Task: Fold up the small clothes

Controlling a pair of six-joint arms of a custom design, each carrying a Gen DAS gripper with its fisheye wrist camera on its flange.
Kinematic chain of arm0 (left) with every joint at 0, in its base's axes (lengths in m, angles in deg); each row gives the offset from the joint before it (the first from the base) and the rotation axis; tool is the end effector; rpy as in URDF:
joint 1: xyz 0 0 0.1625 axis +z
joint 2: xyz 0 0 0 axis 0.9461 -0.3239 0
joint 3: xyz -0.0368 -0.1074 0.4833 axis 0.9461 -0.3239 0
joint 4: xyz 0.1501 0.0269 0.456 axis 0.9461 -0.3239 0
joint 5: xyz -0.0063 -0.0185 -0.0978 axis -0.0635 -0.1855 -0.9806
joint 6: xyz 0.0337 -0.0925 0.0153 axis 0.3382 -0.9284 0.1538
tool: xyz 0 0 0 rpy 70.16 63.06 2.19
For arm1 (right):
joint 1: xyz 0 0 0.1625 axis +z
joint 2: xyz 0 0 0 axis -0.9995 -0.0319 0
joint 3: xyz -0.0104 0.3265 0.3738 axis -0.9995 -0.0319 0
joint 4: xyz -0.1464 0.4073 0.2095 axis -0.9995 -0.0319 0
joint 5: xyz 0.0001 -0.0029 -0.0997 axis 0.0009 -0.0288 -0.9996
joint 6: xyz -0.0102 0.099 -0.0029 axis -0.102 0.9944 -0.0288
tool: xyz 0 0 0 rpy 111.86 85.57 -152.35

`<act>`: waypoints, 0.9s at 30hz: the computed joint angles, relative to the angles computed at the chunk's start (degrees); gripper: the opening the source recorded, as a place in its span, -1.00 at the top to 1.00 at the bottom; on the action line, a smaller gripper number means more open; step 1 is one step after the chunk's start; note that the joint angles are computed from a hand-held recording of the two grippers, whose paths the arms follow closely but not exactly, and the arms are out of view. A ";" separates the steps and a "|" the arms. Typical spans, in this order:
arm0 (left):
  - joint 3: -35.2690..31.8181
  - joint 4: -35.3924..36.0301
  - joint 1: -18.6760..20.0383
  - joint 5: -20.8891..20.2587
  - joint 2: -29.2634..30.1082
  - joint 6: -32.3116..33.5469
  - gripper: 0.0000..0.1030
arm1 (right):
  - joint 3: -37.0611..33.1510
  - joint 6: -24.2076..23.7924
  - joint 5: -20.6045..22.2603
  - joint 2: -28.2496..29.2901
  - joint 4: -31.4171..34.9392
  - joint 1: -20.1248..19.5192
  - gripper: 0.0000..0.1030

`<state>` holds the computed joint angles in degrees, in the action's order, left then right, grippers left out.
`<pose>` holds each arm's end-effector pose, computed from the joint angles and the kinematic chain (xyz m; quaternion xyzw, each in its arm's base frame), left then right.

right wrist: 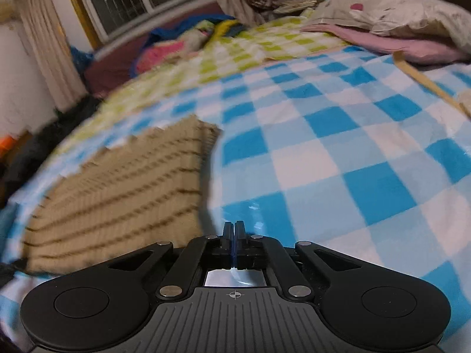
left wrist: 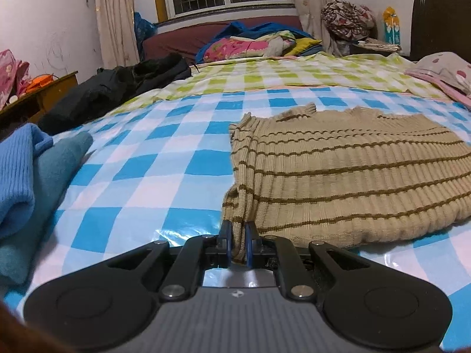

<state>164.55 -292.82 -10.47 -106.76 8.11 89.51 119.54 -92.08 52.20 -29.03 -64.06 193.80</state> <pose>-0.0506 -0.4778 0.1869 0.3651 0.8211 -0.3308 0.2883 0.1436 -0.2938 0.1149 -0.1149 -0.8024 0.5174 0.2743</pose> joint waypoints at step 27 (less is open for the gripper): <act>-0.50 -0.79 0.07 1.67 0.94 -1.17 0.65 | -2.07 3.36 2.48 2.53 3.48 -0.20 0.87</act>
